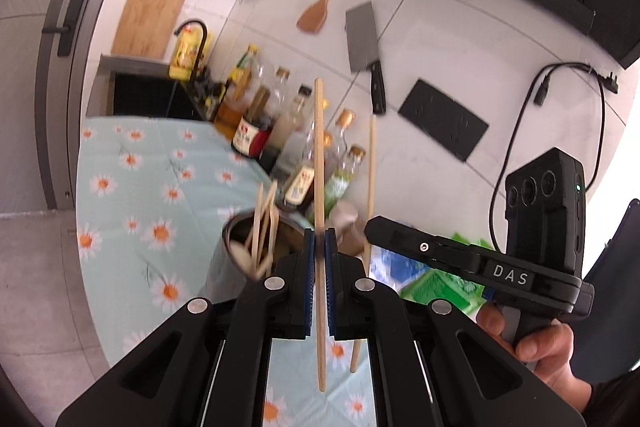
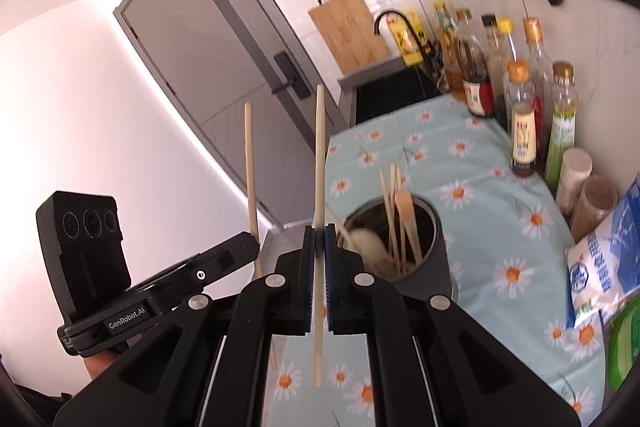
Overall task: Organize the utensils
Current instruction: 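Lift both chopsticks and carry them above the black holder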
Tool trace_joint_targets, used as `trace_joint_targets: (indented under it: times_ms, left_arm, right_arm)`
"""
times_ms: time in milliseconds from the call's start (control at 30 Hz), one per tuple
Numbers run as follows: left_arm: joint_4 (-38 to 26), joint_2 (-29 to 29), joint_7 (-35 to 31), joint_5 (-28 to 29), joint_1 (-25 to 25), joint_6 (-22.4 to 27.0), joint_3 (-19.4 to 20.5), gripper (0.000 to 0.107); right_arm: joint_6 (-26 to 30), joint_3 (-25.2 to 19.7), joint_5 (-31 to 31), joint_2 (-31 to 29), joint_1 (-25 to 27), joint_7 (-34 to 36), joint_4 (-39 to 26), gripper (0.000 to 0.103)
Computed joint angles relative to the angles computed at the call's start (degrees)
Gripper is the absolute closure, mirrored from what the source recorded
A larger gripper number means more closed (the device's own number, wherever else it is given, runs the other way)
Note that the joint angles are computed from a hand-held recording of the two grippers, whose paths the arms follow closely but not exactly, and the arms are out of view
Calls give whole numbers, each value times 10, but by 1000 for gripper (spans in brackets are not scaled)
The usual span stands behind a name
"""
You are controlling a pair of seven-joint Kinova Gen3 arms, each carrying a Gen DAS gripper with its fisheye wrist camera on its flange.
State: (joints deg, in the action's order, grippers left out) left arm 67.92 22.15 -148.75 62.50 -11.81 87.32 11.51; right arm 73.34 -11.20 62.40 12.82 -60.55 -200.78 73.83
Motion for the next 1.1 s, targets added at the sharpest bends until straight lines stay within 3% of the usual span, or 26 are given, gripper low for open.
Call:
trace_joint_targets:
  times_ms: [333, 533, 767, 1100]
  left_arm:
    - [37, -11, -62, 74, 11, -74, 7, 104]
    - [79, -36, -102, 103, 41, -174, -1, 104]
    - [82, -30, -99, 97, 66, -228, 5, 104]
    - [100, -33, -84, 63, 80, -261, 13, 103]
  right_arm:
    - [-6, 8, 32, -10, 25, 9, 19, 97]
    - [-25, 4, 63, -12, 47, 41, 39, 97]
    - [-51, 8, 100, -12, 61, 40, 72, 97]
    - [-93, -1, 106, -28, 92, -3, 127, 97]
